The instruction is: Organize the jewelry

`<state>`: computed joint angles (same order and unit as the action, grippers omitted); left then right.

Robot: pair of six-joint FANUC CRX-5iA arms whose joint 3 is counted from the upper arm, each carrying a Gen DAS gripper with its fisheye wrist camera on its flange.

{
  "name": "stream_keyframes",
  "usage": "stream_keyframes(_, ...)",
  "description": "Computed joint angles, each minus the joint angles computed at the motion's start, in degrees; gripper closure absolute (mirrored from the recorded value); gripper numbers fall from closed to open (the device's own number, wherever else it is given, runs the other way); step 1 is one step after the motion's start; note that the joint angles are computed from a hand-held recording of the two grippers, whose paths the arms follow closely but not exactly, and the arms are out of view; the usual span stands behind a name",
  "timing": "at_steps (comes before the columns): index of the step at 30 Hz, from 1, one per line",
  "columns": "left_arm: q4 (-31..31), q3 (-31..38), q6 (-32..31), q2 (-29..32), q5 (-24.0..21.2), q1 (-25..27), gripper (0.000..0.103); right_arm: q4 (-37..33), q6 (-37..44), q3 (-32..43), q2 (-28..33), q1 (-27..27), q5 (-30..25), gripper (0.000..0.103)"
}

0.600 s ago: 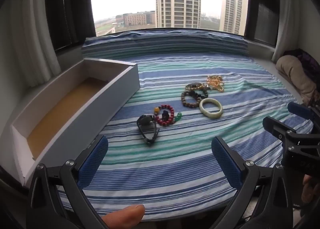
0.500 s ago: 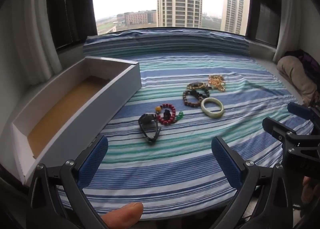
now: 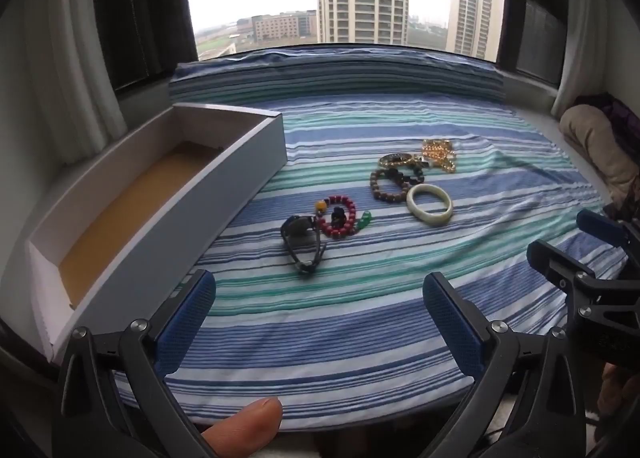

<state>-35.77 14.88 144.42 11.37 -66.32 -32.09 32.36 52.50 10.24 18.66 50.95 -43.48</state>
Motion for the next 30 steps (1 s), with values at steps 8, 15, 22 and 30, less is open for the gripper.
stream_keyframes(8, -0.6, 1.1, -0.3, 0.7, -1.7, -0.7, 0.000, 1.0, -1.7, -1.4, -0.7, -0.6, 0.7, 0.014)
stream_keyframes(15, -1.1, 2.3, -0.9, 1.7, -3.5, -1.3, 0.000, 0.0, -0.8, -1.2, -0.7, -0.8, 0.2, 0.014)
stream_keyframes(22, -0.9, 2.7, -1.1, 2.0, -4.3, -1.2, 0.000, 0.2, -1.2, -1.4, -0.9, -0.8, 0.2, 0.014)
stream_keyframes(30, -1.3, 3.0, -1.1, 2.1, -4.8, -1.6, 0.000, 0.4, -1.5, -1.6, -1.0, -0.8, 0.4, 0.014)
